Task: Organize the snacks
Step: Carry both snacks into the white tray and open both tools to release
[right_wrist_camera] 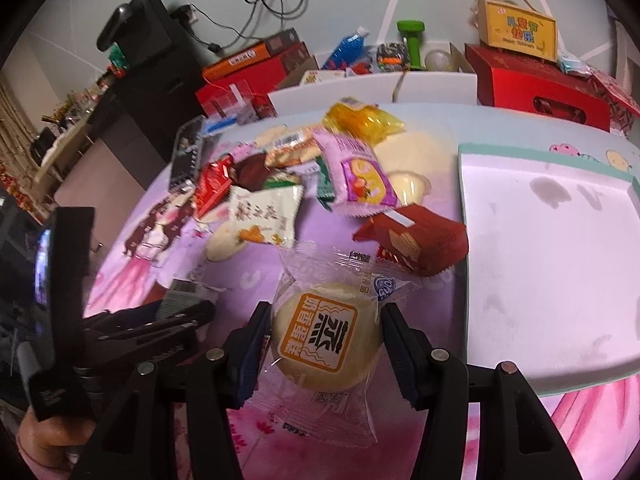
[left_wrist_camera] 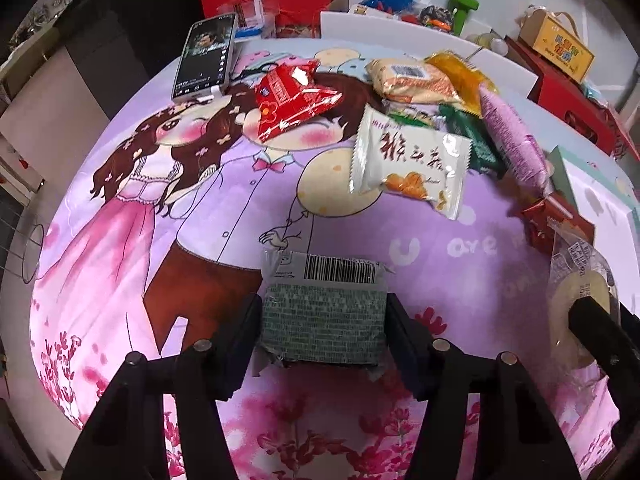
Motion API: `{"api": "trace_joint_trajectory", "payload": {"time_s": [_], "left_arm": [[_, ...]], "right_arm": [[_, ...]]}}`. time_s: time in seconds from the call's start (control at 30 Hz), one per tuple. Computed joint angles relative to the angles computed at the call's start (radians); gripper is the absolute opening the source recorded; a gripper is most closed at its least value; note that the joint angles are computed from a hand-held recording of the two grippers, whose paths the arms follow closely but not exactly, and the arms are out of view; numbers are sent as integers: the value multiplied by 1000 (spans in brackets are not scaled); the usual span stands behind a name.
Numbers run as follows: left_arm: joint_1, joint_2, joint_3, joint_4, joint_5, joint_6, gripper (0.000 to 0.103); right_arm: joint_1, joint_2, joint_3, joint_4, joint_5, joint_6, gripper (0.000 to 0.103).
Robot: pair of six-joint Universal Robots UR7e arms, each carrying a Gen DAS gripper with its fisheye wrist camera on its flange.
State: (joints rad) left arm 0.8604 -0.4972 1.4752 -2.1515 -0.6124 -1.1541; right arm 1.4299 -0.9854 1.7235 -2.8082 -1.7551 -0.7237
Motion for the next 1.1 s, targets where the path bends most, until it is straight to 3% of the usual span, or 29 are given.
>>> {"api": "trace_joint_trajectory", "payload": {"time_s": [0.27,0.57,0.7,0.9,1.1], "left_arm": [[-23,2,6,-43,32,26,62],[-26,48,-85,-96,11,136,62],[-32,98,-184,-101,28,232,62],[-33,220,-385,-188,-13,474,62],[-17,414,-734,-127,-114,670,62]], "right_arm": [[-3,-33,-5,-4,61,11,58],[-30,18,-130,-65,10,60,58],[-53,54,-207,-104,-45,88,58],[-87,82,-286,-131,-57,117,58],[-110,113,-355,-153,-95,133,58]]}}
